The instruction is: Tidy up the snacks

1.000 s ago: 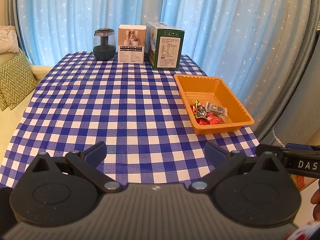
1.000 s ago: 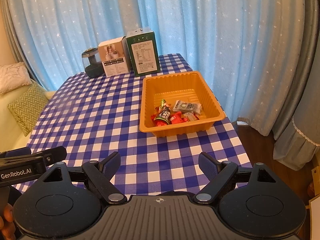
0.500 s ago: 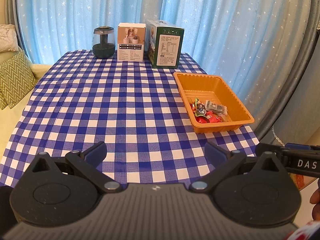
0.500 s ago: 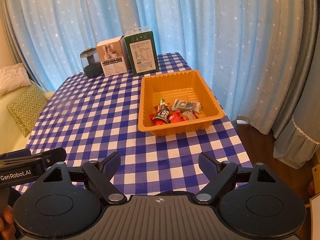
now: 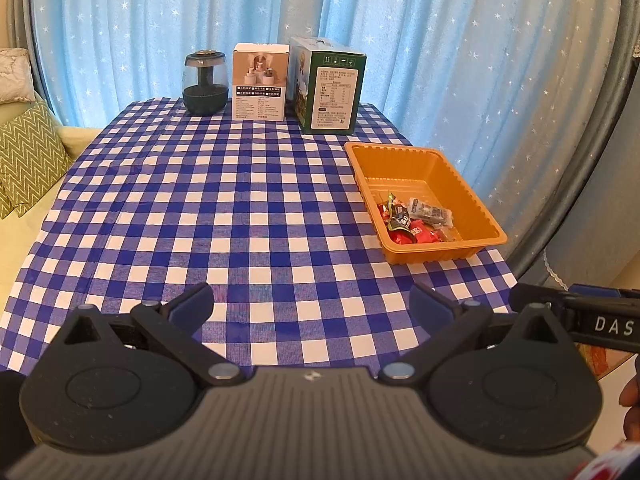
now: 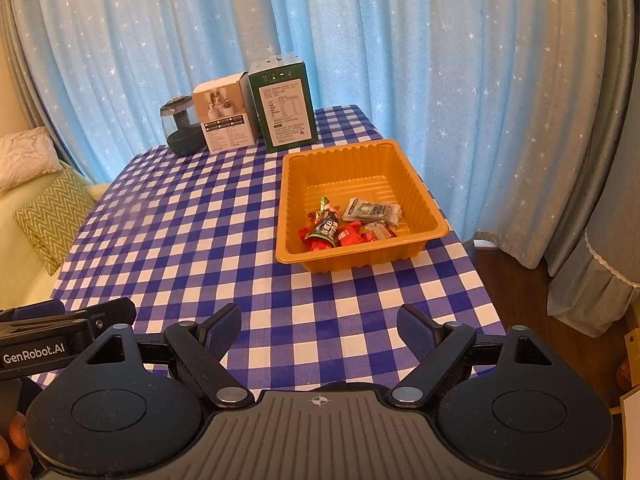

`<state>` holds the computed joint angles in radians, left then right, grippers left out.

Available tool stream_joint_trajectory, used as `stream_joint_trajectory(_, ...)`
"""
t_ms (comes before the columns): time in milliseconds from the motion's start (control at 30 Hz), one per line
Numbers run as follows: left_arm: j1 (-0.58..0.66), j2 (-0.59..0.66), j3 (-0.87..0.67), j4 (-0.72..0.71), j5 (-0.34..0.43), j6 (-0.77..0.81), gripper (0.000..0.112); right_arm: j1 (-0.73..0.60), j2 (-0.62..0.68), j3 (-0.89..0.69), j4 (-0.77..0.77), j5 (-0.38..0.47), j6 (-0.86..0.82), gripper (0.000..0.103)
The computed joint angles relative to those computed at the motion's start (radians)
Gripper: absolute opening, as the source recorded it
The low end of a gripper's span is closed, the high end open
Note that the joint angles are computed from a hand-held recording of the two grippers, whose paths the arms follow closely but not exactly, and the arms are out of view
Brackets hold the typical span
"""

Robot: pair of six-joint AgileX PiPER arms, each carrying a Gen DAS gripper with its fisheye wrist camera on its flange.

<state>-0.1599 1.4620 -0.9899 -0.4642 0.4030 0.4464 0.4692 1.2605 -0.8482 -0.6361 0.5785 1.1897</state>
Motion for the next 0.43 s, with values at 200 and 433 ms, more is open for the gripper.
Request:
stream_joint_trajectory(200,-0.003,0.002,0.000,0.002,-0.002,-0.005,0.103,-0.002,-0.001,0.001,0.002,-0.003,-0.004,0.085)
stream_joint_trajectory(433,-0.002,0.010,0.003,-0.020,-0.010,0.015,0.103,-0.005,-0.001,0.001,0.007,-0.004,-0.009,0.085)
